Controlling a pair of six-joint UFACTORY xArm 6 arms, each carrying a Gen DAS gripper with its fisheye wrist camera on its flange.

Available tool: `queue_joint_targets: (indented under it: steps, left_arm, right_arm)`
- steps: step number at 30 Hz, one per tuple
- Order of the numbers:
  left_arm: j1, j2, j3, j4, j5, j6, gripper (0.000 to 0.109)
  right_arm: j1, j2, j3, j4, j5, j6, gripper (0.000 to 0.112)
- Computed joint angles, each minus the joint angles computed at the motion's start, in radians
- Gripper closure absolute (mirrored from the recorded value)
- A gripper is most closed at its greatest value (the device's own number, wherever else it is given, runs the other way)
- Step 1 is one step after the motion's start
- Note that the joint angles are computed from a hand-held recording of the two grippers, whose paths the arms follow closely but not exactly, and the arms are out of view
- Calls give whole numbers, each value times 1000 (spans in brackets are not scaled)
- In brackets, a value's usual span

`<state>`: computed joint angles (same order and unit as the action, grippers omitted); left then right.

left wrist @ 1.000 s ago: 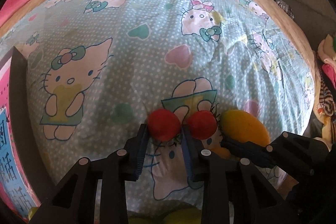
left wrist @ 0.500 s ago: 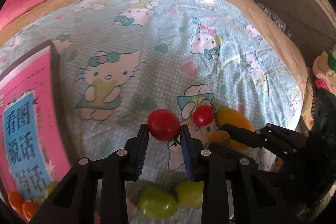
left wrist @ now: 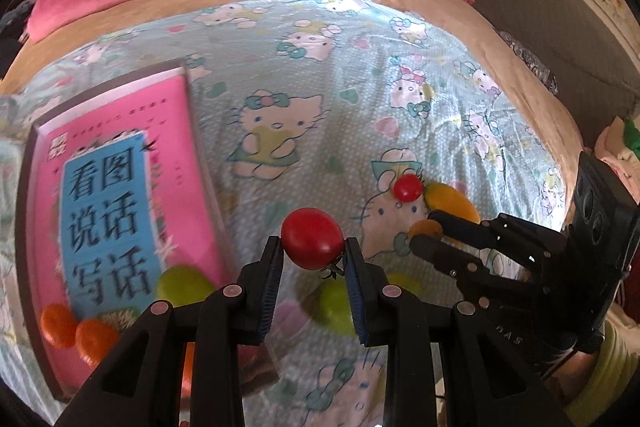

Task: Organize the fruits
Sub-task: 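Carry the red tomato and small brown fruit over the pink workbook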

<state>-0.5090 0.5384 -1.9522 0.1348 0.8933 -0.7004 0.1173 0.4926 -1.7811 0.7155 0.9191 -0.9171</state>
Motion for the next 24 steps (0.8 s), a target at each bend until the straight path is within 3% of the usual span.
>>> queue_joint_targets:
  steps: [9,24]
  left_arm:
    - [29,-213,273,84,-91,-114,77]
    - [91,-521,649,219,-127,-327,77]
  right_arm:
    - [30,-84,86,97,10,-74,84]
    - [116,-178,171,143,46,-153,84]
